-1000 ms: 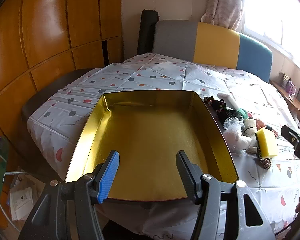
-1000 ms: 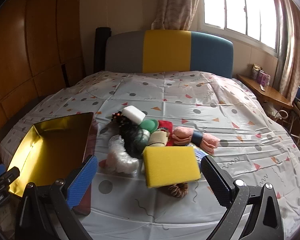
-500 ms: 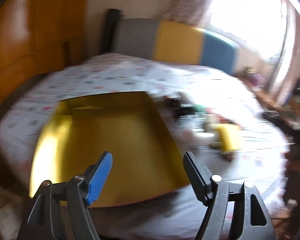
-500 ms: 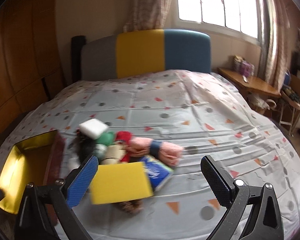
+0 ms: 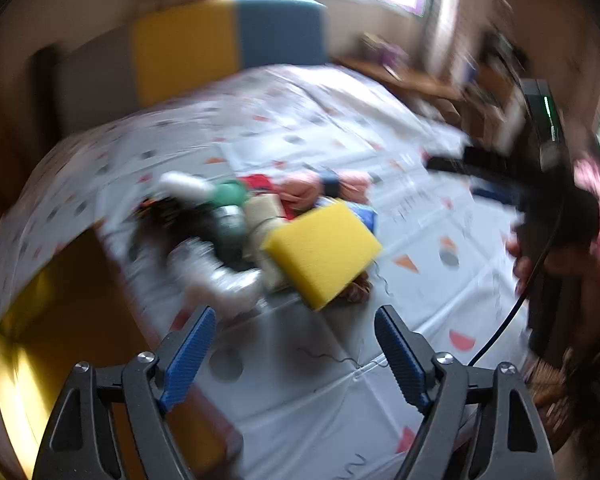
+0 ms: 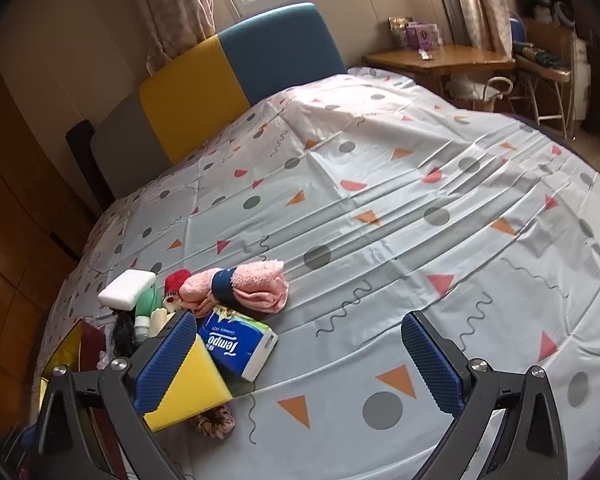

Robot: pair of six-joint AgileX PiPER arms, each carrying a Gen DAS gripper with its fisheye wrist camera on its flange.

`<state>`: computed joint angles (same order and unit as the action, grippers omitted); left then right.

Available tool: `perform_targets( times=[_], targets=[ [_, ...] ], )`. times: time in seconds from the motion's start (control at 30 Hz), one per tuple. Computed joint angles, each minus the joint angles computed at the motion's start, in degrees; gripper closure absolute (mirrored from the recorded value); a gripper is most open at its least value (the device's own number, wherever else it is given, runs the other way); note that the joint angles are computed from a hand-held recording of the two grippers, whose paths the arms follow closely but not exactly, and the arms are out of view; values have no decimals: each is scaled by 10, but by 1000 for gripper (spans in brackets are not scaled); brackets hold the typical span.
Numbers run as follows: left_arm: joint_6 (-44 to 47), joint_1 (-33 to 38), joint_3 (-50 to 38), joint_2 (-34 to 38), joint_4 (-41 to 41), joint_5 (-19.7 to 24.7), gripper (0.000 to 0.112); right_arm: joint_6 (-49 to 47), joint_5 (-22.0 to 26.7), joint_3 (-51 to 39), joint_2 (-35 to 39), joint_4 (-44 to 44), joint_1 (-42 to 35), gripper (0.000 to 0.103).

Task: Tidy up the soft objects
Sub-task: 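Reach the left gripper to the yellow sponge and grasp it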

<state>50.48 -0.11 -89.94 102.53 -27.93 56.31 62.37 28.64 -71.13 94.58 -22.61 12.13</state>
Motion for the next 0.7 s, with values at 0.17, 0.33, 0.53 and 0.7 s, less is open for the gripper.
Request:
perform_targets(
  times=[0.17,0.33,0.53,0.7],
  targets=[
    [23,-57,-84,56,41,17,13,-19,-7,2,0,26,-8,0],
    [39,-104,-169,124,93,40,9,-52,-16,6,4,79,-26,0],
    [37,-133,-242,186,155,68,9,-80,-18,5,11,113,-36,0],
    [28,-139,-255,211,166,70,41,-92,-14,2,16,124,-38,0]
  ],
)
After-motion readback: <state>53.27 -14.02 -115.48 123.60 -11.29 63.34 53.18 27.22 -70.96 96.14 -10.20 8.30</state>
